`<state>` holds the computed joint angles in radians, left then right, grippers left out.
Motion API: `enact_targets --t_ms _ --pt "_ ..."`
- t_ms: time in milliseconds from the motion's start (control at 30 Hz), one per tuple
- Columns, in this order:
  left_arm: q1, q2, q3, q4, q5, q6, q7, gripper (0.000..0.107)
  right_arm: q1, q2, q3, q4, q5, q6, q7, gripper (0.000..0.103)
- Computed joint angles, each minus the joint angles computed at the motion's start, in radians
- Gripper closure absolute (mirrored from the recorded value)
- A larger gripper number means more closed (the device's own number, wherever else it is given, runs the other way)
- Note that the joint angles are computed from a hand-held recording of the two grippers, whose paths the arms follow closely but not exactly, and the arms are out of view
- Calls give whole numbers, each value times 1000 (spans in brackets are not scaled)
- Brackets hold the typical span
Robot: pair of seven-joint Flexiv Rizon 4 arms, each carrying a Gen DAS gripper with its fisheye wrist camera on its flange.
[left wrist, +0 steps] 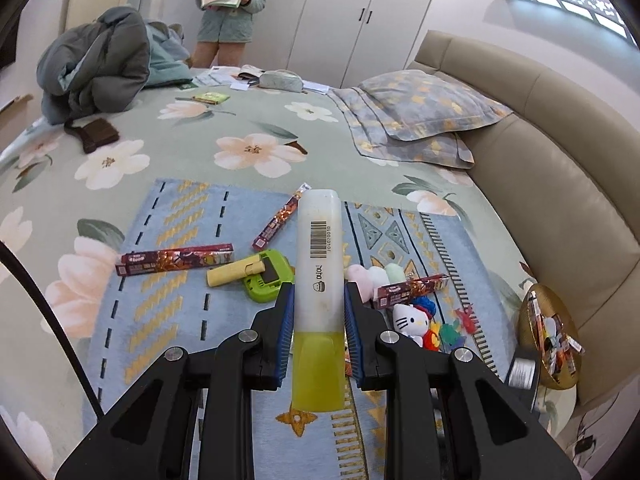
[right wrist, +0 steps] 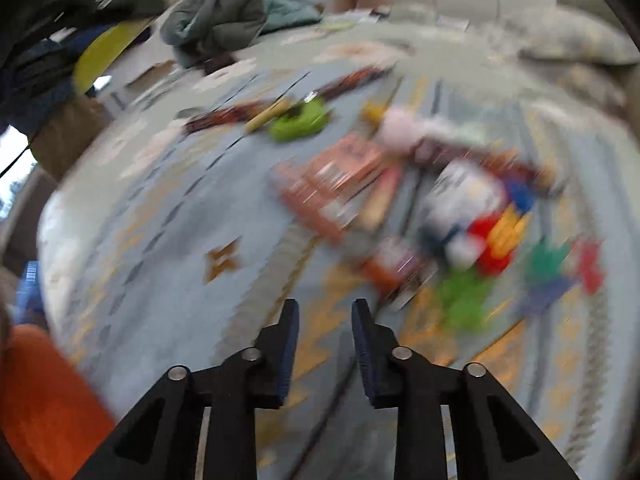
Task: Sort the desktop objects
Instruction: 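Lift the highlighter with the left gripper while the right gripper grasps a long red snack box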
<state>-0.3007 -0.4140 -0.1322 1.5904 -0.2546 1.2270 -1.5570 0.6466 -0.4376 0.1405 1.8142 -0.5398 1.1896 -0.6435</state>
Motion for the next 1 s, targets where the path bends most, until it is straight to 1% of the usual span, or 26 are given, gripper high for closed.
enact_targets --t_ms 33,100,133,167,200,233,300,333,367,433,467,533,600,633,667,700,733,767,800,833,900,933,1000 --pt "0 -2 1 -1 1 -2 -2 86 -9 -11 8 -22 8 -15 -28 74" --pt "-4 -7 10 -8 11 -5 -10 86 -11 -37 7 -65 0 -69 -92 68" --pt "-7 -8 13 -10 16 -3 -16 86 -14 -55 6 -87 -4 -92 -130 62" --pt "-5 -9 12 -10 17 -2 -15 86 -19 -73 12 -108 8 -103 -157 56" --pt "-2 -10 11 -9 16 -1 -13 86 -50 -100 50 -139 66 -121 -225 54" --pt "-1 -12 11 -11 17 -1 -13 86 -65 -115 70 -155 108 -131 -262 53" --pt "4 -17 7 -14 10 -9 -13 86 -55 -106 49 -127 120 -64 -256 53" --pt "7 -17 3 -13 4 -11 -10 86 -56 -100 55 -121 140 -58 -257 55" --pt "16 -16 -8 -7 -11 -11 0 86 -46 -86 52 -106 149 -51 -241 67" --pt "27 -11 -23 5 -35 -2 16 86 -15 -57 42 -77 148 -52 -195 81" --pt "26 -8 -23 8 -38 2 18 86 14 -29 24 -44 130 -51 -141 83" --pt "23 -4 -21 13 -40 12 21 86 53 9 13 -2 95 -68 -52 86" --pt "27 1 -29 22 -52 22 33 86 96 53 -12 54 24 -88 76 86" --pt "25 0 -28 20 -54 21 32 86 111 78 -17 83 -15 -115 141 86" --pt "27 0 -32 23 -60 23 38 86 123 106 -17 114 -48 -147 203 86" --pt "29 1 -35 24 -65 24 43 86 117 124 1 134 -46 -161 232 86" --pt "28 1 -35 24 -67 24 45 86 101 126 24 138 -30 -159 234 85" --pt "27 0 -36 25 -69 24 49 86 71 123 70 134 35 -152 190 84" --pt "26 0 -35 24 -70 24 50 86 59 117 88 125 51 -155 164 81" --pt "26 -1 -37 24 -71 26 54 86 64 114 82 117 27 -168 165 75" --pt "21 -5 -34 23 -67 35 58 86 88 100 42 102 -77 -176 219 74" --pt "10 -11 -20 16 -49 35 49 86 86 89 34 94 -102 -160 236 73" --pt "-16 -26 17 -7 1 19 17 86 71 49 37 58 -93 -132 239 72"
